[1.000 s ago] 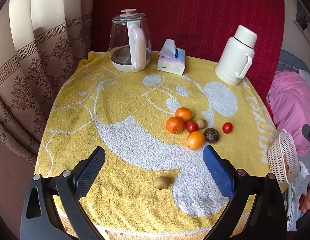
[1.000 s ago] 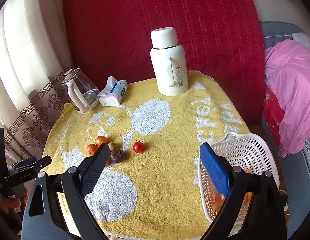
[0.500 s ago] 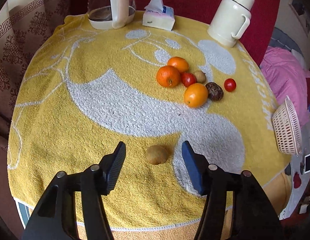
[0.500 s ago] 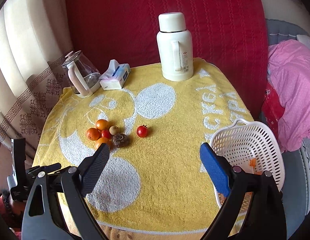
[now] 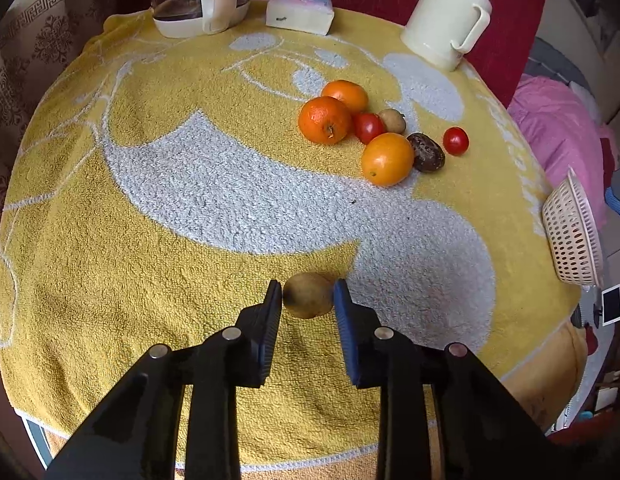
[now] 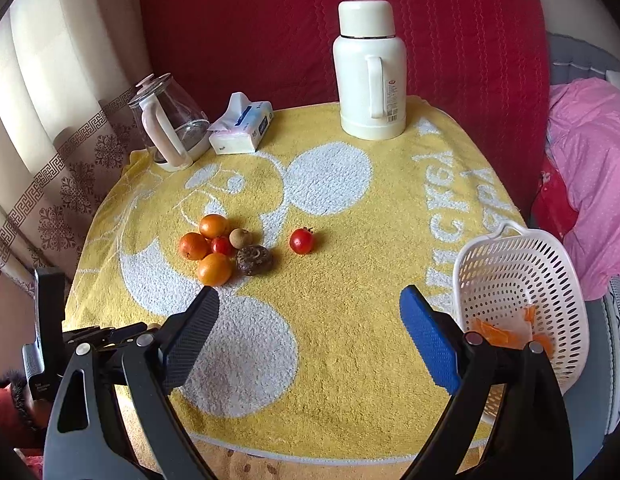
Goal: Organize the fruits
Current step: 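Close the left gripper on the brown kiwi, then lift the kiwi with the left gripper while the right grips a large orange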
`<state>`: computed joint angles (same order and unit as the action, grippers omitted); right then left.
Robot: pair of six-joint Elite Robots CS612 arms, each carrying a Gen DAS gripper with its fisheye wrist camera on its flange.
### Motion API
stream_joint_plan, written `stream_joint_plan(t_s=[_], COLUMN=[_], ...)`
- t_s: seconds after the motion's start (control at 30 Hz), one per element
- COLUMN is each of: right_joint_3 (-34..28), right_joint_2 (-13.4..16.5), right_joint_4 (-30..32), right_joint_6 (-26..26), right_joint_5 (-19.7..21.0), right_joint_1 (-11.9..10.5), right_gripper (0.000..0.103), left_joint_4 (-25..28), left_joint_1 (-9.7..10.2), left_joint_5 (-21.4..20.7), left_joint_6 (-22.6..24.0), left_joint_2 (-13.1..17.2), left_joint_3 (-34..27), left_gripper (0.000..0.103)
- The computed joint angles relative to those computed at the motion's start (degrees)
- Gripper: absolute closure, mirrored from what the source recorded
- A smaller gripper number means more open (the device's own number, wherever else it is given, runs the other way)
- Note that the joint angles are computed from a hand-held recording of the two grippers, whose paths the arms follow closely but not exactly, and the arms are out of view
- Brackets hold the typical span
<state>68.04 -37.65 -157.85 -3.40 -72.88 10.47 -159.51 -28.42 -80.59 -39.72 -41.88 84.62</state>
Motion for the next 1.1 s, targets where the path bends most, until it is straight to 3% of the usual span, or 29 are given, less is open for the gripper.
stream_joint_plan(t_s=[0.4,0.7,1.1], right_joint_3=[-4.6,-5.8,-8.0], right_joint_2=[2.9,3.7,5.2], right_joint_4=[5.1,7.7,10.2], right_joint_6=[-1.6,-2.5,-1.4], right_joint_5=[2.8,2.8,2.2], right_joint_1=[1.9,2.6,3.4], right_gripper=[0.010,0.010,0.010], left_joint_4=[-2.4,-1.7,-3.0], left_joint_1=[0.54,0.71,1.30], left_joint_5=[-0.3,-3.9,-4.9], left_joint_6=[0.7,4.1,7.2], left_joint_2=[-1.9,-0.2,0.9], left_joint_3=[2.5,0.4,-0.2], left_gripper=[0.077,0.076,0.073])
